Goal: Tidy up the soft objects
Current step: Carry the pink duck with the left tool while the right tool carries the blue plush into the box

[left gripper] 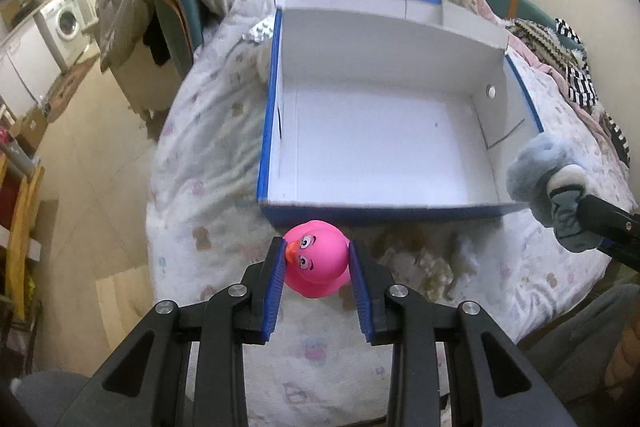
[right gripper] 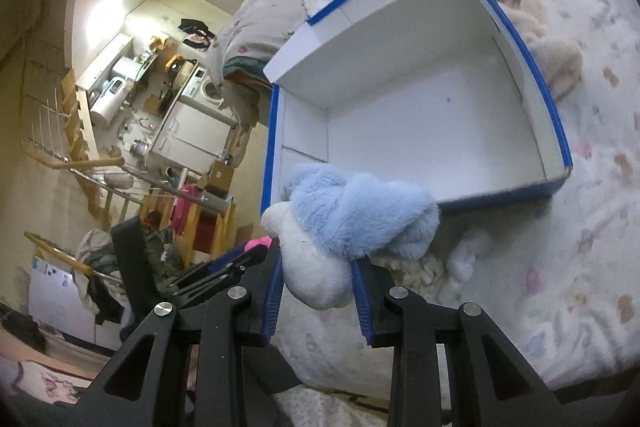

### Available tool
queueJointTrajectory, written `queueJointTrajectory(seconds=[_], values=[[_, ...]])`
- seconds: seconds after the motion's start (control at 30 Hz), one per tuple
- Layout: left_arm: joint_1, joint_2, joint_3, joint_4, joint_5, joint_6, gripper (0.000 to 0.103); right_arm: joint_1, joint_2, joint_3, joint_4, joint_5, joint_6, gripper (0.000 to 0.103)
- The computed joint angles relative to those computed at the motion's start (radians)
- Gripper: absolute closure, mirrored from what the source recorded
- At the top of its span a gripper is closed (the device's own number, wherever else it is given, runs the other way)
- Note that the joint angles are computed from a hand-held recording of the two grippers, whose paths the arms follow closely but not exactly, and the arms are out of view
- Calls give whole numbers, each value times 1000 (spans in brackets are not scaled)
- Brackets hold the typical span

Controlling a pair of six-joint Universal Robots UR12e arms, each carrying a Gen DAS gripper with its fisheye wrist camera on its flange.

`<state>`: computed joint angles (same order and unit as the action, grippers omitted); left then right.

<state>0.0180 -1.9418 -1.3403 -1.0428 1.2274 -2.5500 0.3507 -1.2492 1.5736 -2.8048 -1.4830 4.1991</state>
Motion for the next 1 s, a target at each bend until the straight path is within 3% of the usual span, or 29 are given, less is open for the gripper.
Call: queueJointTrajectory(seconds=[0.23, 0.47, 0.63, 1.0], values=[[-23, -24, 55, 22, -21, -4, 74, -17, 2, -32, 39, -11, -61, 69], [-57, -67, 114, 29, -7, -6, 74, -43, 22, -63, 58, -9, -88, 69], [-81, -110, 158, 4, 18, -18, 74, -60, 41, -94, 124, -30, -137, 69], [-101, -176, 181, 17, 16, -50, 74, -82, 88, -101, 181, -37, -117, 69]])
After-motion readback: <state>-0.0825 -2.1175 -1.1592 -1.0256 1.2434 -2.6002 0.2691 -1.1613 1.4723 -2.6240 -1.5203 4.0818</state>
